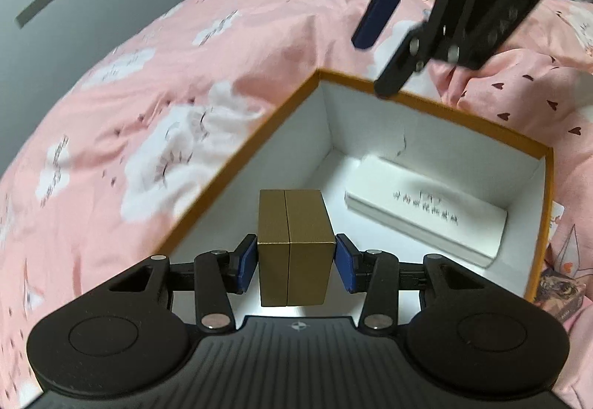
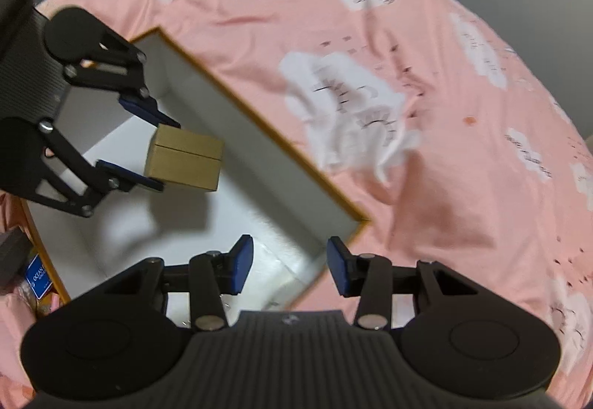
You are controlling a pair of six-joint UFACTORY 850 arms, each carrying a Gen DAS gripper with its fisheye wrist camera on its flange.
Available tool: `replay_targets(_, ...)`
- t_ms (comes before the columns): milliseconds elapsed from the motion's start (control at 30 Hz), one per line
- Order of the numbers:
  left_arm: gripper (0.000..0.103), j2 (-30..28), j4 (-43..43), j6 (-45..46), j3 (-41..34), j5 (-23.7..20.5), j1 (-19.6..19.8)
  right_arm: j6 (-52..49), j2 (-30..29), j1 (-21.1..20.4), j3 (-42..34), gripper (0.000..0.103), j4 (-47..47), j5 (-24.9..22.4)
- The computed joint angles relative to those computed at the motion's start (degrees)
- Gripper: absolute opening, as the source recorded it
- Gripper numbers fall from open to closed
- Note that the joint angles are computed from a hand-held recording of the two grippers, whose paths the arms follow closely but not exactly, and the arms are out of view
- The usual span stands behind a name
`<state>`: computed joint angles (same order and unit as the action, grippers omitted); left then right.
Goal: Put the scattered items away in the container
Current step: 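Lower the white glasses case into the box and open the right gripper, then lower the gold box into the box corner and open the left gripper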
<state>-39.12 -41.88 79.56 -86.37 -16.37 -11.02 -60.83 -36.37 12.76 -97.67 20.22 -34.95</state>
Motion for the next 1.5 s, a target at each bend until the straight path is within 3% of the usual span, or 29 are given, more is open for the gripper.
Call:
replay_targets(100, 0.051, -2.36, -5.36, 8.31, -2.80, -1.43, -0.22, 2.08, -0.48, -0.76, -0.54, 0.046, -1.21, 1.50)
replay_targets(233, 0.051, -6.02, -5.86, 12.36, -6.93, -3.80, -0.66, 5.71, -4.02, -1.87, -3.34, 0.042, -2.79, 0.86)
replay_targets(533, 0.051, -11.73, -2.42, 13.41, -14.42, -9.85, -0.56, 6.80, -10.06, -3.55, -8.98, 0.038, -1.58, -4.04)
replay_targets(700, 0.052, -13.24, 3.91, 8.72, -17.59, -13.20, -0.14, 7.77, -12.47, -3.76, -11.05, 0.038, -1.11, -5.76)
replay_targets(867, 0.052, -12.38, 16.06, -0.71, -15.87, -11.41, -0.46, 7.21, -13.39, -3.79, -11.19, 0.038, 0.17, -6.17)
replay_targets(1167, 0.052, -13.03, 12.79, 5.33, -16.33, -10.12, -1.54, 8.43, -13.76, -4.06, -11.29, 0.038, -0.15, -6.31)
replay_targets(1333, 0.052, -15.46, 12.52, 7.14, -21.02, -14.36, -1.63, 8.72, -13.65, -4.28, -11.00, 0.038, -0.55, -6.68)
replay_targets(1500, 0.053, -15.89, 12.21, 9.35, -21.46, -14.04, -1.98, 9.32, -13.69, -4.17, -10.78, 0.038, -0.77, -6.07)
